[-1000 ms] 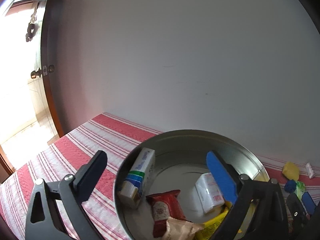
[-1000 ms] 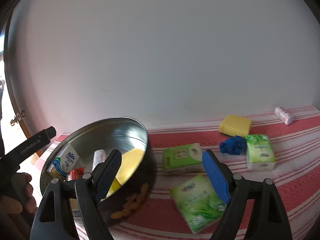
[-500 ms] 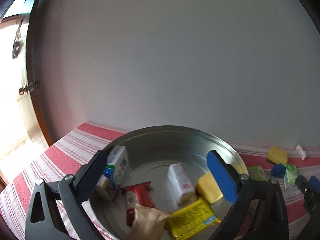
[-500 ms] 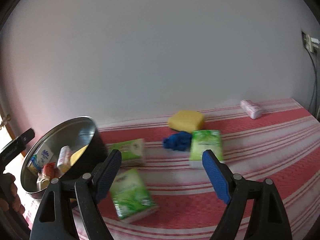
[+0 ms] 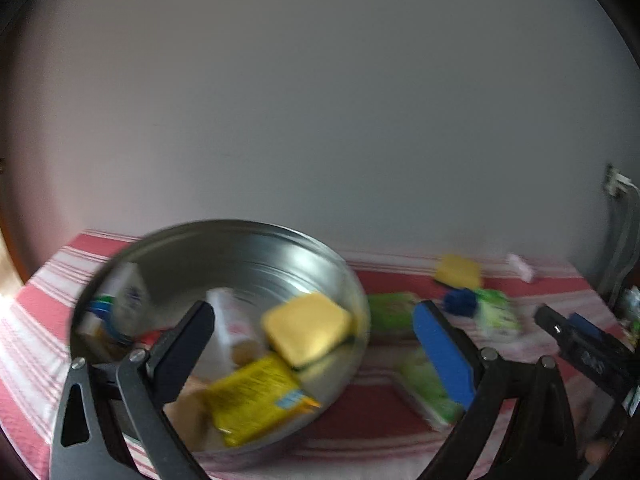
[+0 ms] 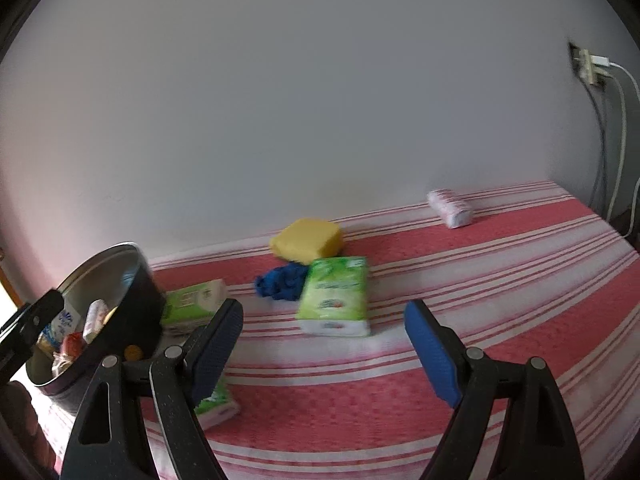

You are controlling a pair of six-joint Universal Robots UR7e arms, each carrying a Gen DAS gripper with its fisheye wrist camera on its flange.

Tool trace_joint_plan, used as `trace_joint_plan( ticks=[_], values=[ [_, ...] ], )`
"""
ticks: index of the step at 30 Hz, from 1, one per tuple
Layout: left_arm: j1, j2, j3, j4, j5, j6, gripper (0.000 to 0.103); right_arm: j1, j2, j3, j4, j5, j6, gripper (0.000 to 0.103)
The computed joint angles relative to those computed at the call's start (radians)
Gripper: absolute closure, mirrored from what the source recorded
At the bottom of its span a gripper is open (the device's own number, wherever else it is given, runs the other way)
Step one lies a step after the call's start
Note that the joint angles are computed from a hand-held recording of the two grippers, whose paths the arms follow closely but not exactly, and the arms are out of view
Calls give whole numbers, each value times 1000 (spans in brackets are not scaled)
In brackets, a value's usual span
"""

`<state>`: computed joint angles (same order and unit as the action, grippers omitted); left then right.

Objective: Organize objects
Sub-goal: 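Withdraw both grippers from the tin toward the green tissue packs, then grasp the large green tissue pack with the left gripper while the right grasps the white-red packet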

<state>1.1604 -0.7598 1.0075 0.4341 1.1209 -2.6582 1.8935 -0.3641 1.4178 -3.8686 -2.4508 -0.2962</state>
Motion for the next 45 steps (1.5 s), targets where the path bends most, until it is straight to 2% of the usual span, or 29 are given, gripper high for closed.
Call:
trace_joint_plan(
  ticks=[4,7,11,14,17,19,24,27,29,31,35,36,37,39,42,45],
  values=[
    [-30,0,64,-15,3,43,2,-15,-44,65,-78,-27,-20,18],
    [-66,27,96,-44,-71,89,2,-33,-85,117,-101,-33,7,18],
    [-93,84,75,-12,-144,25,3,-53,-139,183,-119,-3,80,18],
    [-110,129,56,13,-212,-57,4,-55,-159,205,-158,9,65,18],
    [-119,187,-6,61,-277,-148,4,-55,-168,210,-195,-1,9,18],
    [-126,224,-51,96,-338,-228,5,-60,-184,230,-205,9,3,18],
    [-124,347,-227,281,-437,-454,5,-68,-224,276,-230,30,-13,18],
    [-112,448,-389,465,-448,-566,4,-72,-236,280,-244,21,-50,18],
    [-111,457,-406,476,-448,-579,4,-78,-242,277,-240,3,-62,18],
    [-114,475,-429,499,-464,-578,2,-93,-261,292,-219,-1,-32,18],
    [-108,429,-363,448,-424,-563,4,-121,-297,318,-153,1,53,18],
    [-107,411,-336,422,-414,-546,13,-125,-302,322,-139,3,71,18],
    [-105,383,-297,383,-389,-513,28,-130,-306,324,-128,4,85,18],
    [-100,348,-250,346,-342,-460,41,-135,-307,322,-120,-3,98,18],
    [-84,310,-209,328,-259,-420,49,-141,-310,328,-103,-4,129,18],
    [-59,273,-190,356,-116,-449,50,-143,-311,332,-96,-5,138,18]
  ],
)
